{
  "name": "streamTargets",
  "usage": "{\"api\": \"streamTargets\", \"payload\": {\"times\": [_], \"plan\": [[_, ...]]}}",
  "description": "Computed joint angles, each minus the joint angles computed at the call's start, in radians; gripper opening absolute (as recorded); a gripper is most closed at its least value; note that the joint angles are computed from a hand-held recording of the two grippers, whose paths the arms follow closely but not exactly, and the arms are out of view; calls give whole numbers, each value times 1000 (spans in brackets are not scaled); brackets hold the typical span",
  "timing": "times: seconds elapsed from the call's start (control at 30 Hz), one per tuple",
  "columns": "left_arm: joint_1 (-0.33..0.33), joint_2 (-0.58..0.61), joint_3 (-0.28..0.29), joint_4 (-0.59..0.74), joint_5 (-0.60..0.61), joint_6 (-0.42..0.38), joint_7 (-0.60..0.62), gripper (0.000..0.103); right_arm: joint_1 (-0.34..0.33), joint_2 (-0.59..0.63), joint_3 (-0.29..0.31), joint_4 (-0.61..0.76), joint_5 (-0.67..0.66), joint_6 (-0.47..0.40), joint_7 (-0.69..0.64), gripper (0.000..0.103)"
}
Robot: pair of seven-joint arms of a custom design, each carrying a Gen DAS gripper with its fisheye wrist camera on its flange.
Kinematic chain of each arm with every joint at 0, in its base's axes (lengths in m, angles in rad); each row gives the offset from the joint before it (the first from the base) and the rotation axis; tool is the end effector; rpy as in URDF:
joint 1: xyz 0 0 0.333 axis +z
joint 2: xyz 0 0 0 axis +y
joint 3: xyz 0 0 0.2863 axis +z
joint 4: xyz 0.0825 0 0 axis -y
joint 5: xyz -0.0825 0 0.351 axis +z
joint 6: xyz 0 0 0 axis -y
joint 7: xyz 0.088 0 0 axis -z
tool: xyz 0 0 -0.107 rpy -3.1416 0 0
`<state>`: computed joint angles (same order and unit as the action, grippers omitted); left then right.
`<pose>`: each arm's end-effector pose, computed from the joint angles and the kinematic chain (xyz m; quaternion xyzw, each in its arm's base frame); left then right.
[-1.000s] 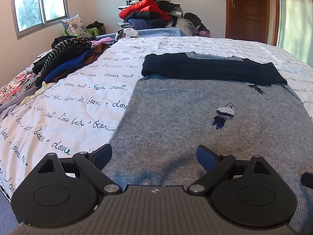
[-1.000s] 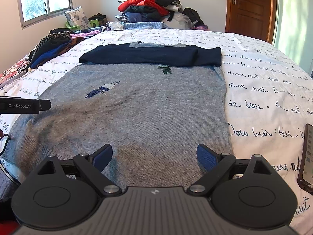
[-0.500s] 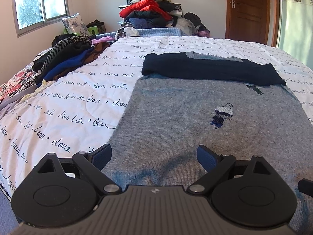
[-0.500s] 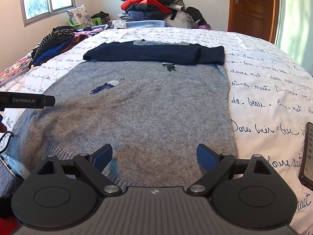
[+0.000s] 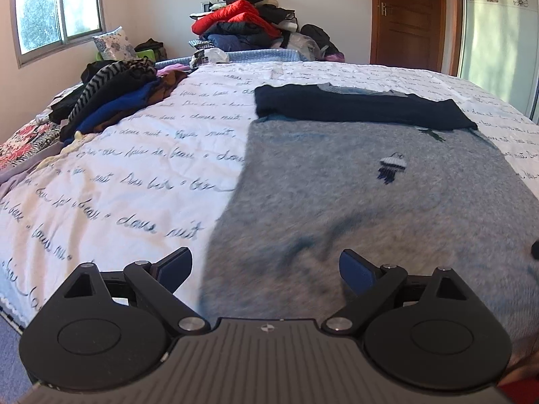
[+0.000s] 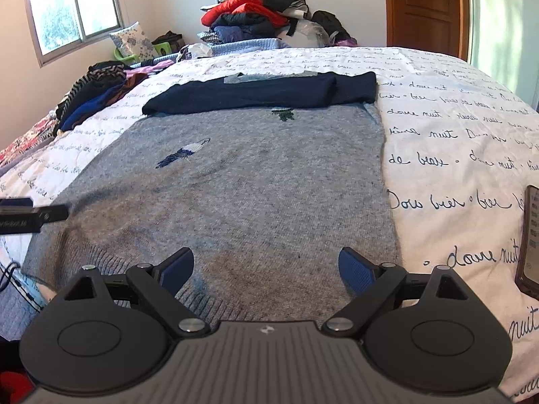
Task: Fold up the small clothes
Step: 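Move both open grippers over the grey sweater toward its hem, then grasp the ribbed grey sweater hem with both grippers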
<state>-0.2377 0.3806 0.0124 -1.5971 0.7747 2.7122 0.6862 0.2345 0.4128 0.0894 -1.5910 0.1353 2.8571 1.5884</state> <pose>0.6482 -0.1753 0.4752 -0.6586 0.6182 -0.2611 0.3406 0.6518 0.1999 0.4859 -0.6949 0.5859 -0.1899 0.3712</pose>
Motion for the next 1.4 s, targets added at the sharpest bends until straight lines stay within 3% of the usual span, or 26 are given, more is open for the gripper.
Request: {"api": "streamTargets", "payload": {"times": [0.2,0.3,0.43,0.5,0.6,0.77,0.83,0.97,1.07,1.17,1.27,1.4], "plan": [[69,-62,-21,-114,-81,87,61,93,-48,-23,35,-33,74,3,-38,94],[111,-71,-47,-148,-168,143,148,93,-81,-39,59,-59,125,9,-99,94],[220,-68,-156,-193,-436,207,403,92,-155,-57,123,-79,287,-6,-227,94],[249,-68,-189,-214,-529,230,488,92,-168,-69,127,-93,350,-8,-273,94],[298,-65,-249,-232,-670,244,626,86,-150,-83,84,-113,355,-15,-268,94],[390,-60,-385,-237,-918,248,875,73,-226,-93,133,-124,583,-75,-435,94],[368,-57,-371,-229,-944,239,902,65,-227,-91,129,-121,628,-96,-507,94],[297,-56,-306,-230,-965,255,917,63,-195,-104,109,-153,643,-71,-662,95],[270,-58,-276,-230,-980,257,926,60,-163,-114,91,-179,627,-27,-681,95],[294,-56,-299,-232,-1049,265,961,57,-173,-121,100,-180,670,-43,-713,95],[339,-57,-345,-236,-1151,270,1024,53,-200,-135,108,-169,760,-131,-776,95],[336,-57,-342,-228,-1206,259,1063,48,-232,-142,96,-145,929,-315,-864,95]]}}
